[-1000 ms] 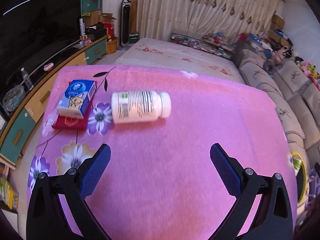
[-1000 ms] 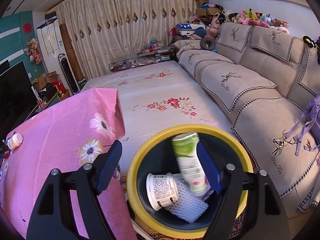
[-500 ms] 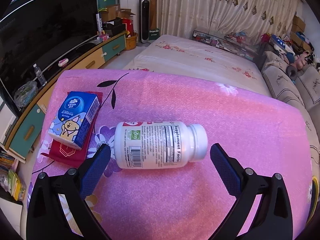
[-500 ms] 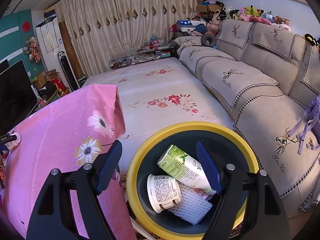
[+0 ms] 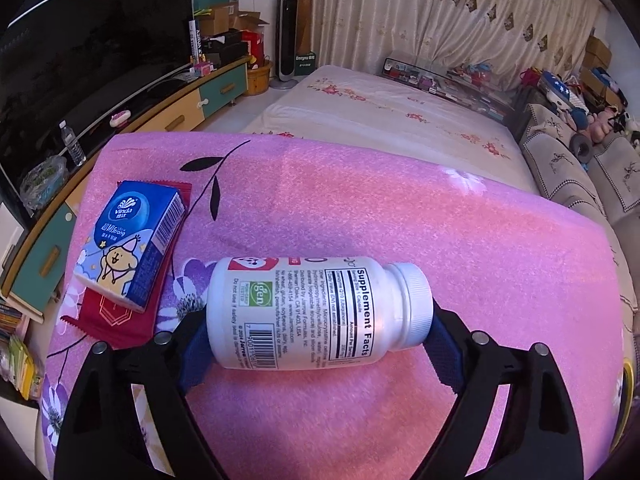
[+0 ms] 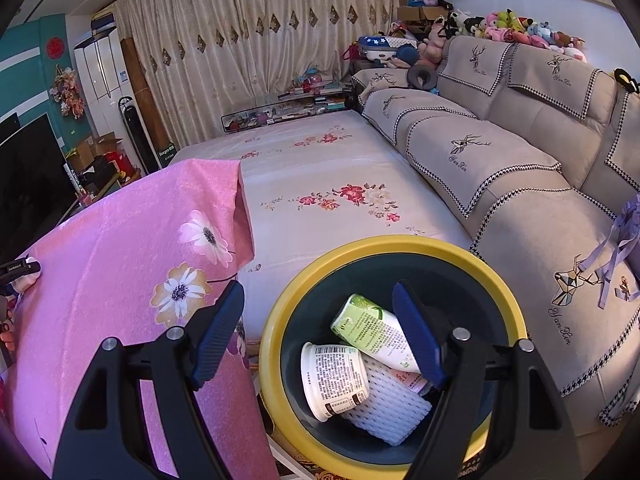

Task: Collect trash
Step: 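Carry the supplement bottle over the yellow bin and open the left tool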

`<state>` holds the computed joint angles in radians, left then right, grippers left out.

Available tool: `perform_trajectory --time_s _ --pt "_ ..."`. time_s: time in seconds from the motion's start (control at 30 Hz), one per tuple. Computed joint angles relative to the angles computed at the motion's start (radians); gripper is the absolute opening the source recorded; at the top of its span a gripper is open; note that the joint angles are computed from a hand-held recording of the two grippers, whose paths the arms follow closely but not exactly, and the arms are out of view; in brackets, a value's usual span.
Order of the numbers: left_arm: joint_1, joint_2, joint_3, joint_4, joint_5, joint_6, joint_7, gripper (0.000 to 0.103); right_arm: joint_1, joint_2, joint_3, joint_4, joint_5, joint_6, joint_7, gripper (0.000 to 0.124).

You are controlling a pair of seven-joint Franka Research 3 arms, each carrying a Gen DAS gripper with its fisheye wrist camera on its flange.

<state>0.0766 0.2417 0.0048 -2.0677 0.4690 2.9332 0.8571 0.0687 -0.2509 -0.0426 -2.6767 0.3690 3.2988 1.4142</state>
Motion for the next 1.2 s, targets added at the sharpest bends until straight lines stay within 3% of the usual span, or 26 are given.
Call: perform_trajectory --time_s 0.1,0.2,0.33,0.5,0.6,0.77,0.9,1.2 --pt "-0.033 -0.073 0.010 -0.071 0.074 0.020 -0.043 0.086 0.024 -0.027 -0.037 -0.026 -0.002 0.010 -0.003 0.072" --pt "-0.032 -0.166 -0.045 -0.158 0.043 0.045 0.007 0.086 0.023 -0.059 -0.052 -0.056 -0.005 0.009 -0.010 0.073" --pt "-0.085 -0.262 -0.129 -0.235 -0.117 0.065 0.178 0.086 -0.018 -0.104 -0.045 -0.102 -0.006 0.002 -0.023 0.073" --pt "-0.257 -0.291 -0.187 -0.242 -0.439 0.041 0.490 0.086 -0.024 -0.169 -0.105 -0.160 -0.011 -0.001 -0.051 0.073" --pt "-0.329 -0.252 -0.229 -0.186 -0.533 0.020 0.587 0.086 -0.029 -0.213 -0.148 -0.193 -0.013 -0.004 -0.075 0.073" --pt "-0.407 -0.116 -0.298 -0.032 -0.449 -0.028 0.524 0.086 -0.077 -0.278 -0.184 -0.239 -0.011 -0.008 -0.116 0.073" --pt "-0.477 0.017 -0.307 0.124 -0.313 -0.104 0.427 0.086 -0.120 -0.322 -0.224 -0.269 -0.010 -0.019 -0.160 0.073" --pt "-0.562 0.319 -0.321 0.500 -0.251 -0.311 0.399 0.086 -0.146 -0.370 -0.329 -0.293 0.017 -0.034 -0.247 0.073"
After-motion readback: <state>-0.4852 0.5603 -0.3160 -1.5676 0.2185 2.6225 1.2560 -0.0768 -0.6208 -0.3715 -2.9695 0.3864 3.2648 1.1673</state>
